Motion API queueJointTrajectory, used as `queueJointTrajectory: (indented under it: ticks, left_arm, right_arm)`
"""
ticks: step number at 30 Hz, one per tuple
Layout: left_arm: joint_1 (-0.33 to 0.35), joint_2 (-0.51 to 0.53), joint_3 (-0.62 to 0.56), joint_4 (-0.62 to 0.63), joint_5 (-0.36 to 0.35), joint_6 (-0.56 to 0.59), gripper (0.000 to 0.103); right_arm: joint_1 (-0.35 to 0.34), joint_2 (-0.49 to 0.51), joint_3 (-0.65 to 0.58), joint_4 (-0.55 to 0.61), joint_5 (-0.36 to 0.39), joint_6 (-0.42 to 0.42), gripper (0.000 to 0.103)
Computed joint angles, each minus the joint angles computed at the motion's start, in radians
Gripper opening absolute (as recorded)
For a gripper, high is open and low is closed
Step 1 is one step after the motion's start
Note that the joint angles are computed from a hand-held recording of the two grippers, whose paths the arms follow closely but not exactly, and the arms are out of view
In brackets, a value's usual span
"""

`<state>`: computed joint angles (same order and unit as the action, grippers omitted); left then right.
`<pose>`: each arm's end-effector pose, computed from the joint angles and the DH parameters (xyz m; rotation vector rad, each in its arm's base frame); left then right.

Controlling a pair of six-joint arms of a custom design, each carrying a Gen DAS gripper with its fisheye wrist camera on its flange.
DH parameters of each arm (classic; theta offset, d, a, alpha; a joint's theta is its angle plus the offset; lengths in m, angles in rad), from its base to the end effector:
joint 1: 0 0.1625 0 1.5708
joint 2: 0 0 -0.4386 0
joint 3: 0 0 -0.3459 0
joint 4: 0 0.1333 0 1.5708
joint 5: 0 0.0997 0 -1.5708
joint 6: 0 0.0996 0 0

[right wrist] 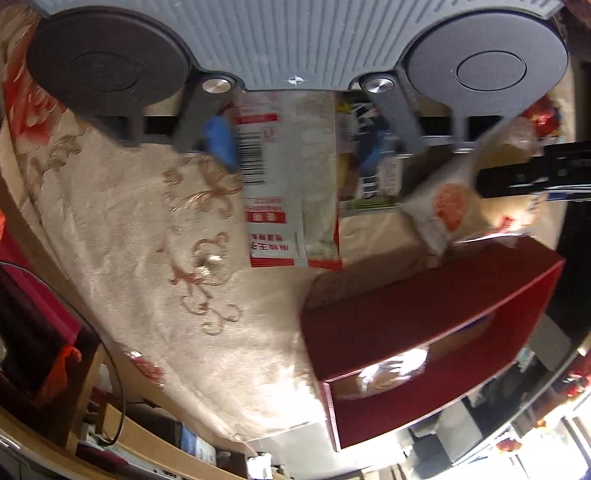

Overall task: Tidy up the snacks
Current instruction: 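Lift the bun and the snack stick packet off the table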

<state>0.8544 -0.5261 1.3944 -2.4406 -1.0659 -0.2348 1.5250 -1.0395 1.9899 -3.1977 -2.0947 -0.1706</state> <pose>-0.3245 -0.6491 0.0317 0.6376 2.5986 -0.3178 0.0580 -0.5583 0.2544 -0.0777 -2.4558 0.7846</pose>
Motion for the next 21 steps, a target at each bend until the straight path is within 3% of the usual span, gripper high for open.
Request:
queueJointTrajectory:
  ticks: [2, 4, 12, 19, 21]
  left_arm:
    - [-0.002, 0.000, -0.003, 0.003, -0.005, 0.010, 0.053]
    - [-0.005, 0.000, -0.007, -0.003, -0.003, 0.022, 0.053]
    - [-0.027, -0.055, 0.068, -0.075, -0.046, 0.063, 0.053]
    - [-0.043, -0.117, 0.147, -0.168, -0.041, 0.094, 0.051]
    - [-0.046, -0.115, 0.150, -0.181, -0.016, 0.111, 0.050]
  right_arm:
    - [-0.005, -0.018, 0.011, 0.030, 0.027, 0.042, 0.053]
    - [0.017, -0.015, 0.031, -0.005, -0.025, 0.029, 0.052]
    - [0.099, -0.072, 0.193, -0.189, -0.114, 0.067, 0.051]
    - [0.201, -0.004, 0.122, -0.204, -0.248, 0.053, 0.051]
    - [0.219, 0.027, 0.092, -0.252, -0.249, -0.007, 0.051]
